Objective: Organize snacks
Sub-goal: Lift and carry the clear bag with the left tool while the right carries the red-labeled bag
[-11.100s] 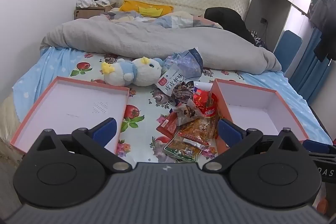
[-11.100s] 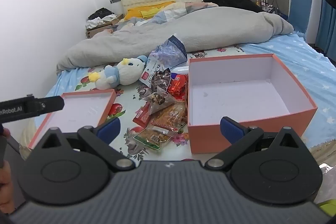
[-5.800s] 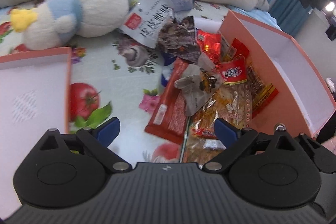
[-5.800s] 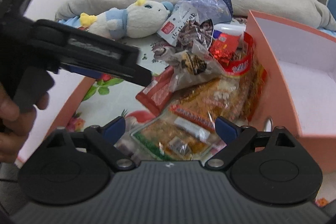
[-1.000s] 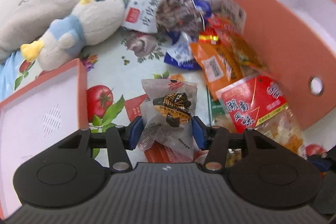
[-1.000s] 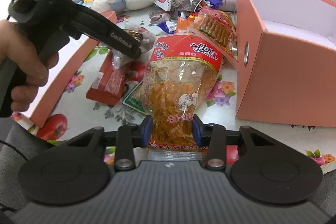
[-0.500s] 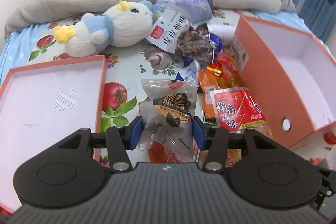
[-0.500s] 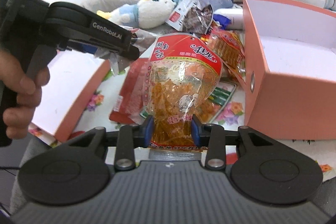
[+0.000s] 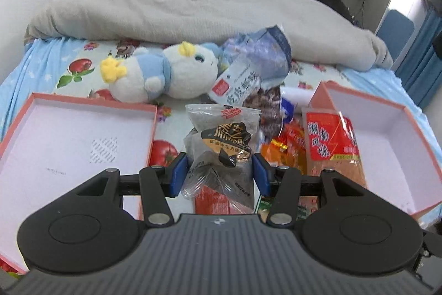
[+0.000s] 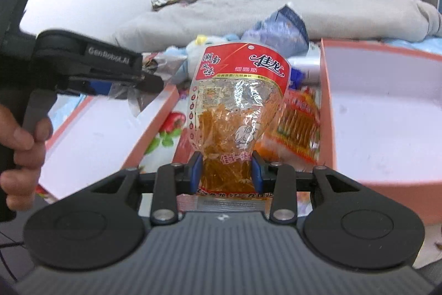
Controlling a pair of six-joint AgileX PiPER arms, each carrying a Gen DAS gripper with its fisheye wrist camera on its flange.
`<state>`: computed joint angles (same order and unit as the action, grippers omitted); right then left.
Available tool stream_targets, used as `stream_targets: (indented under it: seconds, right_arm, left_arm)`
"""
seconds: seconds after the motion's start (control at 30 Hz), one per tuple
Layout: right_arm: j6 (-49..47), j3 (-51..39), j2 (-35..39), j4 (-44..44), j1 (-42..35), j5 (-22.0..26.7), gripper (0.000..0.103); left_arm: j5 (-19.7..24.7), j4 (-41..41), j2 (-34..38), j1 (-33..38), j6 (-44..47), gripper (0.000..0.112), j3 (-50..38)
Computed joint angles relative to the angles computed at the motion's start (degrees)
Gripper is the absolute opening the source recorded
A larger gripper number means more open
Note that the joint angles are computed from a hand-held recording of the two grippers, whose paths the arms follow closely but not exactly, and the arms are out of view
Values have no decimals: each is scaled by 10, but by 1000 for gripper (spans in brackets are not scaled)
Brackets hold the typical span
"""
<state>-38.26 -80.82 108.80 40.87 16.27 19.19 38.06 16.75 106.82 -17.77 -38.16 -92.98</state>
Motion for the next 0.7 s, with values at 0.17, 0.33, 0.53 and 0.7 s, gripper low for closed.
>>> stream_targets:
  seconds: [0.17,0.33,0.53,0.7]
  right_arm:
    - [15,-38,-1,-18,-12,8,39]
    - [20,-77,1,-29,-24,12,39]
    - [3,-107,-1,-21,-33,6,39]
    - [-16,-121,-6,-10,-46,3,39]
  left_arm:
    - [6,-16,-10,1,5,56,-20]
    - [17,-32,-13,0,13,56,-49]
    - [34,-54,-12,-8,31,56,-93]
    - [40,-47,-3,-25,23,56,-132]
